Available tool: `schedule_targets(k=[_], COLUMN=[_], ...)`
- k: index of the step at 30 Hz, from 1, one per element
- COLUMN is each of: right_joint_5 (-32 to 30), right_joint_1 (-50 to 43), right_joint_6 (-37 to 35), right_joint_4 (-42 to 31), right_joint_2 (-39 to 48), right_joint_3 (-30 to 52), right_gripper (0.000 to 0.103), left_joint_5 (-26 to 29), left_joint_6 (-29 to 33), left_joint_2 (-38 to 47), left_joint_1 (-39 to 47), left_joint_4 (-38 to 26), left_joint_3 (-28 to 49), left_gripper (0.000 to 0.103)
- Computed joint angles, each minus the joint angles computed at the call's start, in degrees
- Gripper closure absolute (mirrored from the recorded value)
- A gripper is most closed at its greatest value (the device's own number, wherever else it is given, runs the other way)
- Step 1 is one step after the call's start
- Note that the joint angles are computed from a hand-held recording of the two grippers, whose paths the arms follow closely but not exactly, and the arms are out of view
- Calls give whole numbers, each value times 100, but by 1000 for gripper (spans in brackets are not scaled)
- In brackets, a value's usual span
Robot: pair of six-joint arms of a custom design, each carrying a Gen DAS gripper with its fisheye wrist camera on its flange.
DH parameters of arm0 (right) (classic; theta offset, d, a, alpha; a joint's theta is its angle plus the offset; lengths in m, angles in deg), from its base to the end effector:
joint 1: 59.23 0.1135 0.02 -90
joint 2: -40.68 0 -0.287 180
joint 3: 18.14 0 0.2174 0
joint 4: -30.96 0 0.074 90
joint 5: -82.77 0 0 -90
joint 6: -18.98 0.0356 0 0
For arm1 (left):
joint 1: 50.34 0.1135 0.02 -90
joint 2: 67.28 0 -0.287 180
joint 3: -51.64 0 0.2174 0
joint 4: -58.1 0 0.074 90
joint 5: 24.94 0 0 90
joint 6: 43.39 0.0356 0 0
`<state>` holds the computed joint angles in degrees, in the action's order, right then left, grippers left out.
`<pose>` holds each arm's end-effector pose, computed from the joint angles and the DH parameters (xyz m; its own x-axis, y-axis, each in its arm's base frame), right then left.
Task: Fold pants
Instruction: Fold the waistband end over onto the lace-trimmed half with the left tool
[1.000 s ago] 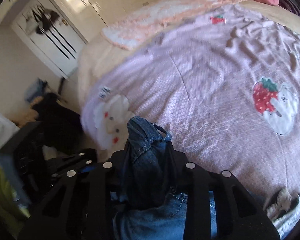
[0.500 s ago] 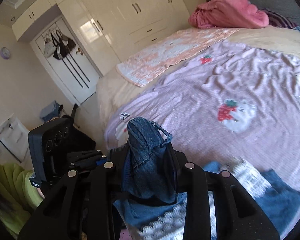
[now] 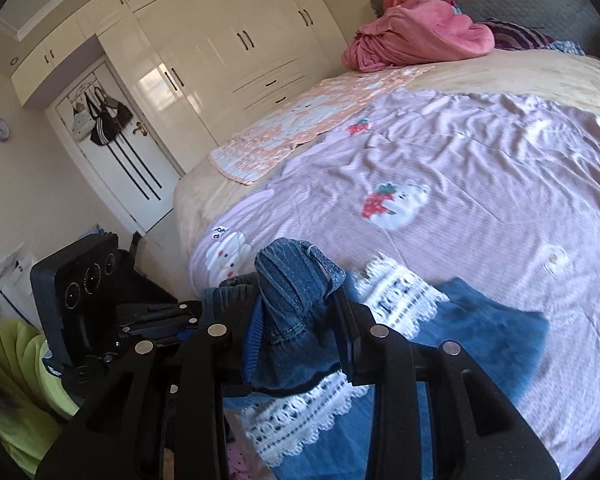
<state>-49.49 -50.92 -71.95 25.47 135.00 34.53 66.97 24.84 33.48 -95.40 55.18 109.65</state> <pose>0.2660 0.0630 0.1816 -0.7161 -0.1167 -0.6881 -0.5713 0.6644 0.4818 0.2180 -0.2201 0.1695 -0.7377 0.2145 -0.6401 0.4849 0.8281 -0.2813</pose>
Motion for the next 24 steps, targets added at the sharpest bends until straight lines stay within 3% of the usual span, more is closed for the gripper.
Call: schedule_targets(k=[2, 5, 11, 15, 18, 20, 21, 24], right_joint_5=[10, -72, 15, -55, 4, 99, 144, 326], right_joint_1=[-134, -458, -1198, -1543, -1449, -1271, -1196, -955], right_joint_6=[13, 96, 57, 46, 199, 391, 496, 823], right_joint_4=[71, 267, 297, 171, 154, 166, 167, 88], right_joint_2=[-10, -48, -327, -564, -680, -616, -559, -248], right_joint_3=[-153, -463, -1095, -1447, -1509, -1401, -1325, -974], right_gripper=[69, 56, 44, 38, 34, 34, 33, 30], left_joint_5=[15, 145, 885, 1309, 793, 213, 119, -206], left_joint_6=[-123, -408, -384, -333, -210, -134, -123, -30], left_joint_2=[133, 183, 503, 164, -317, -392, -336, 127], left_joint_1=[-30, -166, -550, -530, -468, -385, -325, -260], left_joint_4=[100, 508, 1051, 1370, 1169, 619, 505, 275], left_joint_3=[44, -125, -261, -683, -837, -595, -497, -87], left_gripper=[60, 51, 48, 48, 48, 48, 50, 78])
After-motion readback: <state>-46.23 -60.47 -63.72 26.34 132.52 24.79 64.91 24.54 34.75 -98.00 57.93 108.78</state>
